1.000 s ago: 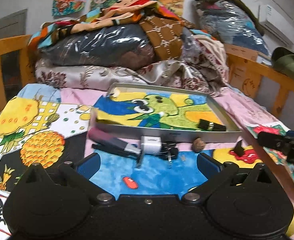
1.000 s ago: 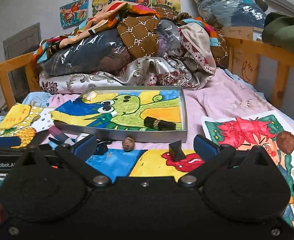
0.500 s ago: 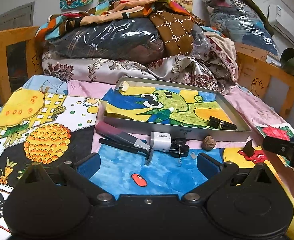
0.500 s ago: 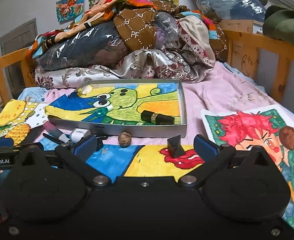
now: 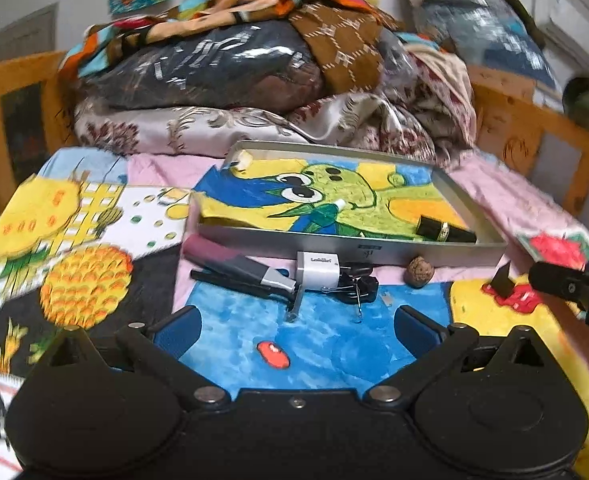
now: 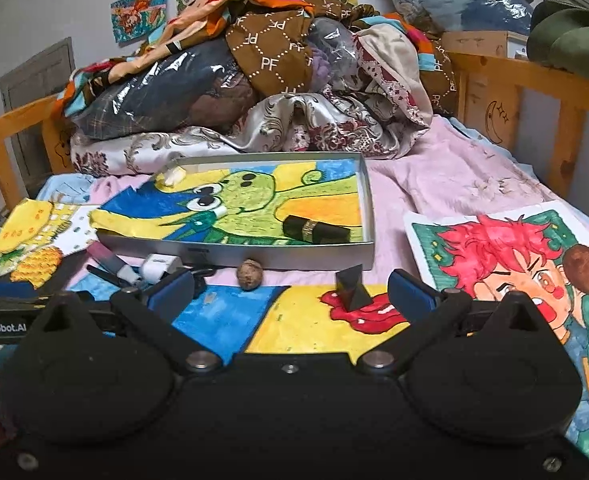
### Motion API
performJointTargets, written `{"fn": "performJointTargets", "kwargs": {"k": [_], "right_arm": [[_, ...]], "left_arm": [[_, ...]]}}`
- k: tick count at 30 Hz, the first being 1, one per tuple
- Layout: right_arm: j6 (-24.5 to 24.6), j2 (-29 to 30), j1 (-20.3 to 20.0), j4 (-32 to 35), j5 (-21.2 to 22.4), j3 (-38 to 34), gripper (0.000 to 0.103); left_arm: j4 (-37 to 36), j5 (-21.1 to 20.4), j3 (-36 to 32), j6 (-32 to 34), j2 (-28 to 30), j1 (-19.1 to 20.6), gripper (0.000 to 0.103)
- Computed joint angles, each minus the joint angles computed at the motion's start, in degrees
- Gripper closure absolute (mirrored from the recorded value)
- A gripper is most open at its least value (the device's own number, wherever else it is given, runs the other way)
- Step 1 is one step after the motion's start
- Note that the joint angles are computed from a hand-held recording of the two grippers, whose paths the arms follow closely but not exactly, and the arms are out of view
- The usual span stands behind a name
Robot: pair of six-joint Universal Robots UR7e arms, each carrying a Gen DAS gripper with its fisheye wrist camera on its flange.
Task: Organize rigid objects
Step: 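Withdraw both open tools from the tray back toward the remaining objects, then grasp the black pyramid block with the right tool while the left tool grasps the walnut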
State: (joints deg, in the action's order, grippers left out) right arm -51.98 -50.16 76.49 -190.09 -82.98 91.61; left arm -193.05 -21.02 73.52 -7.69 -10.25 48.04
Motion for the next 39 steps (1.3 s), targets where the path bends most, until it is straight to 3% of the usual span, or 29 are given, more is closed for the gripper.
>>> {"fn": "performJointTargets", "kwargs": {"k": [6, 10, 12, 16, 22, 24, 25, 33, 39], "right_arm": [[-5.1, 3.5, -0.4, 8.4, -1.5, -8.0, 0.0], [-3.7, 6.5, -0.4, 14.9, -3.3, -14.5, 0.0], [-5.0, 8.0, -0.4, 16.5, -3.7, -17.0, 0.0], [-5.4, 10.9, -0.1, 19.3, -4.7, -22.2, 0.001], [-5.0, 13.3, -0.2, 23.7, -6.1, -26.7, 0.024], [-5.6, 13.8, -0.3, 23.5, -6.5, -27.4, 0.029], [-5.9, 13.9, -0.3, 23.4, -6.6, -27.4, 0.031], [-6.7, 14.3, -0.3, 22.2, -6.6, -27.2, 0.051], [-6.3, 14.0, -0.3, 22.0, -6.5, -26.8, 0.059]], "left_arm": [[7.4, -8.0, -6.7, 7.0, 1.5, 3.3, 0.001], [13.1, -12.3, -10.2, 5.9, 2.1, 5.8, 0.001], [13.3, -14.7, -11.1, 5.7, 2.2, 6.6, 0.002], [12.1, -20.2, -15.6, 13.1, 3.9, 7.8, 0.002], [17.2, -26.4, -24.2, 20.2, 7.2, 9.8, 0.008], [19.5, -28.7, -25.0, 19.7, 7.3, 10.3, 0.017], [19.9, -29.0, -25.4, 19.8, 7.5, 10.3, 0.024], [22.6, -30.6, -29.4, 19.6, 9.9, 10.5, 0.026], [26.0, -30.5, -33.3, 17.0, 11.7, 10.9, 0.039]]}}
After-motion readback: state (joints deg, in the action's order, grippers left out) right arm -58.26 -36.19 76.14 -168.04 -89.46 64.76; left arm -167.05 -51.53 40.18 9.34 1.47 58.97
